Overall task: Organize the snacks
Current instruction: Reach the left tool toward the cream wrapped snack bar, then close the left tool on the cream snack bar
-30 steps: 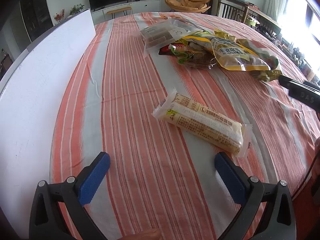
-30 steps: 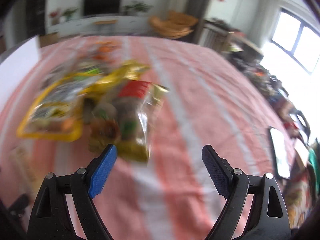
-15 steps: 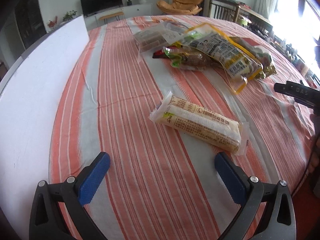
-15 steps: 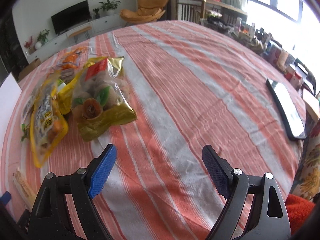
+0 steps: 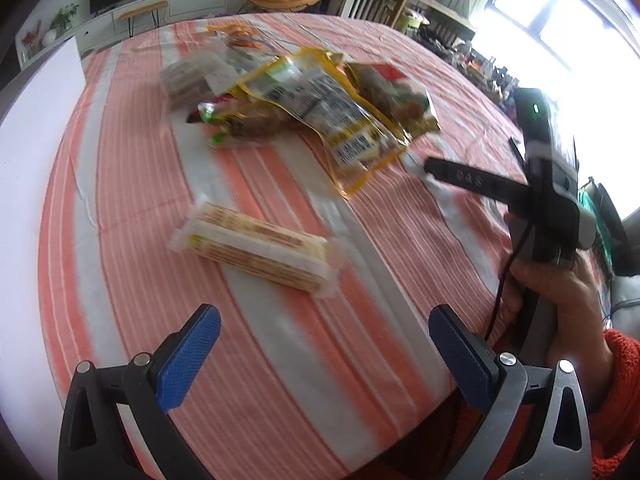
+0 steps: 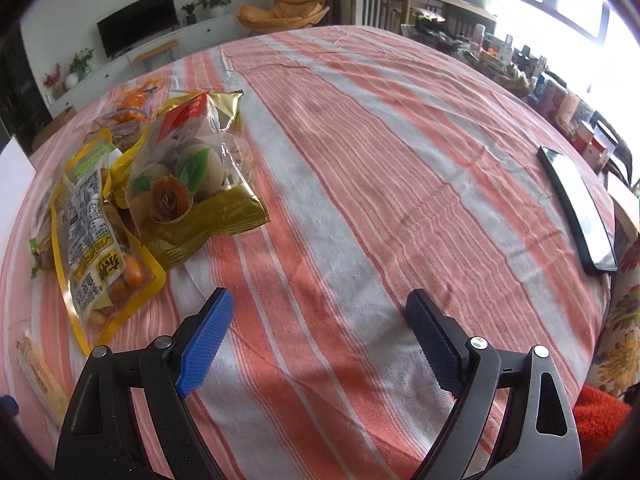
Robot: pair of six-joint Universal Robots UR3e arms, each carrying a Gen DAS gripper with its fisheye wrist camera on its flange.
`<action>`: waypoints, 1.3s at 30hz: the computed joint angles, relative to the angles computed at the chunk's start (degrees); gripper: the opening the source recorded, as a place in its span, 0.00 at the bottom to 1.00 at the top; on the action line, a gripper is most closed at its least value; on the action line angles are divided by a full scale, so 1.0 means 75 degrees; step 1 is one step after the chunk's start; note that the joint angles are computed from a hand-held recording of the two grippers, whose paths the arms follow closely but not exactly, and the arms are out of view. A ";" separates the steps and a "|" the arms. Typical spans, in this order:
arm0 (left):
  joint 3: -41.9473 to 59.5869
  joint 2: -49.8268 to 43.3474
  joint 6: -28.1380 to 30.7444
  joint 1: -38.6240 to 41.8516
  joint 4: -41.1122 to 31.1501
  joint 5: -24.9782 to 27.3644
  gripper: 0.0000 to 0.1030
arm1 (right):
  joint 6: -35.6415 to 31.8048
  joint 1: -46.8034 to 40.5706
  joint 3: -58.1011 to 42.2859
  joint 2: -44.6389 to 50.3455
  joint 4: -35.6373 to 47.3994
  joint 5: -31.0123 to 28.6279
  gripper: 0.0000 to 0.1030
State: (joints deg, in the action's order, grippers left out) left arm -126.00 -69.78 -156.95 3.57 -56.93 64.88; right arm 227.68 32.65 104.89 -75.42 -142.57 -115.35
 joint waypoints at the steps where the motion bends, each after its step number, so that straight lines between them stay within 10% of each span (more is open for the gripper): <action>1: 0.0018 -0.0136 -0.0196 -0.0168 0.0192 0.0160 1.00 | 0.0004 0.0003 -0.0004 0.0008 -0.0002 -0.0004 0.88; 25: 0.0940 -0.2757 -0.1119 -0.0920 0.2404 0.0475 1.00 | -0.0019 -0.0013 0.0004 0.0068 -0.0080 -0.0016 0.88; 35: 0.2312 -0.3960 -0.1131 -0.0222 0.1795 -0.0416 1.00 | -0.0040 -0.0029 0.0023 0.0073 -0.0119 -0.0010 0.88; 39: 0.2144 -0.3838 -0.1586 -0.0586 0.2207 0.0659 1.00 | -0.0020 -0.0013 -0.0003 0.0104 -0.0111 -0.0029 0.88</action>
